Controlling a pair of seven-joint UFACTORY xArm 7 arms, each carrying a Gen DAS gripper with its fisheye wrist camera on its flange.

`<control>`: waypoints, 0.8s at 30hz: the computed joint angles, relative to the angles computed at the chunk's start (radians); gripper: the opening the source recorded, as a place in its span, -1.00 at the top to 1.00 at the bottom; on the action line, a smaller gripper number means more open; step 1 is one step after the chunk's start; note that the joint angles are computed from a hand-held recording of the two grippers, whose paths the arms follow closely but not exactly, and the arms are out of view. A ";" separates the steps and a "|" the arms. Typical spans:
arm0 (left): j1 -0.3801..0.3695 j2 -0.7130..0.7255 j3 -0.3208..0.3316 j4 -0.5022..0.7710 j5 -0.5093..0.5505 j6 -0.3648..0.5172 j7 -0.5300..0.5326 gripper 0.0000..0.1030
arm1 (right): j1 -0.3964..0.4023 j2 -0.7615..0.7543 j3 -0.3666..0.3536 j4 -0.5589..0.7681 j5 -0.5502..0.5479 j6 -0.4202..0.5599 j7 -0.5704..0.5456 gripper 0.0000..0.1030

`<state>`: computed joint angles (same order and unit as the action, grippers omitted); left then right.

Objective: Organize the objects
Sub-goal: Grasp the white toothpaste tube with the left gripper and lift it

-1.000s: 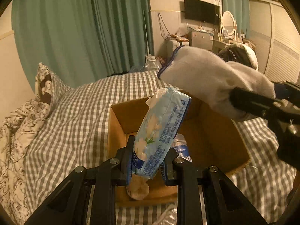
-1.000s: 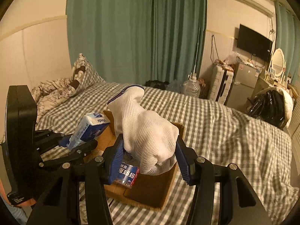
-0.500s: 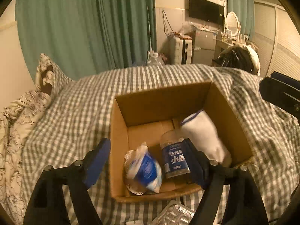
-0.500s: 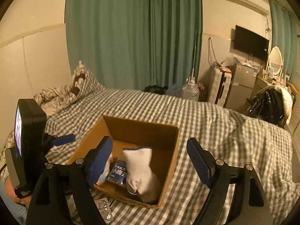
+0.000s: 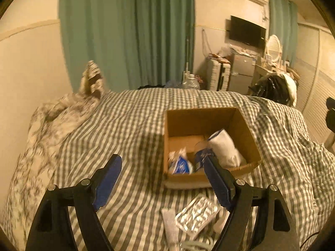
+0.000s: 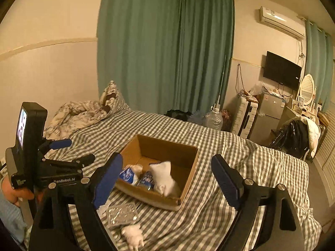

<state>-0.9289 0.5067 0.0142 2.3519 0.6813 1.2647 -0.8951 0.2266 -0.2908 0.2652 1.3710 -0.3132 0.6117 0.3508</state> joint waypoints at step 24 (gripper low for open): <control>0.083 -0.027 -0.146 -0.426 -0.103 -0.029 -0.132 -0.26 | 0.115 0.111 -0.028 -0.243 0.095 0.096 0.032 -0.69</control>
